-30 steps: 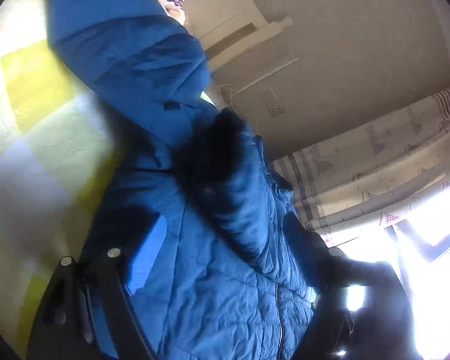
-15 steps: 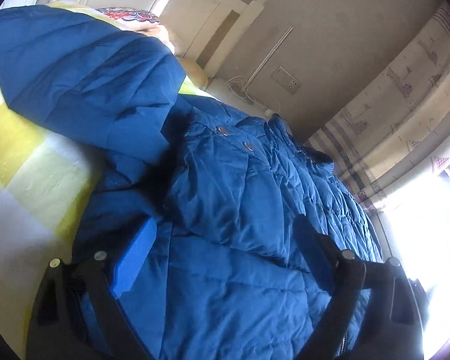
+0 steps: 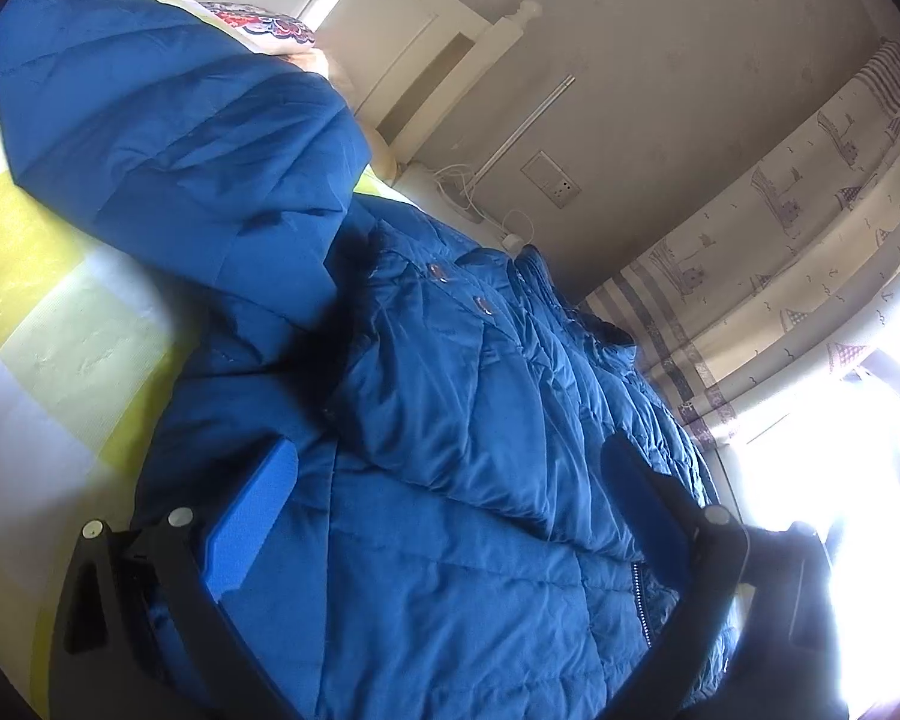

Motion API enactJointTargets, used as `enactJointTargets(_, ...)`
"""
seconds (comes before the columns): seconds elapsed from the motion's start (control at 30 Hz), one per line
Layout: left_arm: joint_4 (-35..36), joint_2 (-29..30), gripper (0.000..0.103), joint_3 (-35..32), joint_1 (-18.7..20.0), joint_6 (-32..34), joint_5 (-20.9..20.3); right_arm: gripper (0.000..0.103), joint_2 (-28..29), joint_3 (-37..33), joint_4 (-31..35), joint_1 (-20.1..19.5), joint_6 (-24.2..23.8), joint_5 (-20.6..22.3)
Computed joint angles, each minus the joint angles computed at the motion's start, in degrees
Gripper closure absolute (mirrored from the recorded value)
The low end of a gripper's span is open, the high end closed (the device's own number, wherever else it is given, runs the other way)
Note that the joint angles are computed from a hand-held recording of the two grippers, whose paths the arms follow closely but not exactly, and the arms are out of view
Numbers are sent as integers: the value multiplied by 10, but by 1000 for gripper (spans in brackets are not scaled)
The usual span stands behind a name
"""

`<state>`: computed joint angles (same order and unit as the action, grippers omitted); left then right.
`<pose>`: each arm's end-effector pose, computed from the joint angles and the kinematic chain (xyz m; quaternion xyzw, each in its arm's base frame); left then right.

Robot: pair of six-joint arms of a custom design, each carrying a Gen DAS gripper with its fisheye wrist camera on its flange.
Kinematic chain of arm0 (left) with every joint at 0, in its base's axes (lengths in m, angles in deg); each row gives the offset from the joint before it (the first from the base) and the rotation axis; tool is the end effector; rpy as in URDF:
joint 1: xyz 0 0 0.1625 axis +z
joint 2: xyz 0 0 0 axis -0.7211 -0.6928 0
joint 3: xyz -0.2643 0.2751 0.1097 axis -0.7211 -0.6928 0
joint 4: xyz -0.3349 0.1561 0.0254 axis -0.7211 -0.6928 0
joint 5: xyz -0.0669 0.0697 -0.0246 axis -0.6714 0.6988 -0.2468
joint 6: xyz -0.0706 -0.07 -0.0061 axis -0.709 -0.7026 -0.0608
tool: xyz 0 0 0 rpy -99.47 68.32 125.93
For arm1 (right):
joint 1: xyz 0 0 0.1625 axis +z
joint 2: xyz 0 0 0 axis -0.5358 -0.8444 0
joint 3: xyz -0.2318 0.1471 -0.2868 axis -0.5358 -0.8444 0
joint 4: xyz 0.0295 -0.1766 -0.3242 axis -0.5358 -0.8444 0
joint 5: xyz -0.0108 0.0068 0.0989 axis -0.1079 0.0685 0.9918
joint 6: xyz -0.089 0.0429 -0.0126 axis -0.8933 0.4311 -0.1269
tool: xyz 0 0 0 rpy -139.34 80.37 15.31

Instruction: Fold large clothes

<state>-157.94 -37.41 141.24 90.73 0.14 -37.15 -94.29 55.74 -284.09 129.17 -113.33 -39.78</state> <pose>-0.0649 -0.3571 0.1546 -0.0682 0.8637 -0.4899 0.0969 0.1377 -0.4907 0.1419 0.1783 -0.8732 0.3069 0.3339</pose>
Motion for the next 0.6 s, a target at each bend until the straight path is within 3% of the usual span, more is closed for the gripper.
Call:
enactJointTargets(0.07, 5, 0, 3, -1, -1, -2, 3, 15, 14, -41, 12, 3, 7, -2)
enactJointTargets(0.2, -5, 5, 3, 0, -2, -1, 2, 15, 49, -144, 148, -12, 73, -47)
enactJointTargets(0.3, -15, 8, 3, 0, 0, 2, -1, 5, 56, -161, 182, -23, 109, -61)
enactJointTargets(0.4, -15, 9, 3, -1, 0, 2, 0, 5, 54, -127, 99, -10, 128, -63)
enactJointTargets(0.5, -16, 9, 3, -2, 1, 2, 1, 5, 65, -86, 8, 4, 71, -30)
enactJointTargets(0.6, -21, 12, 3, -1, -1, 1, 1, 5, 84, -72, 11, 17, 13, -26)
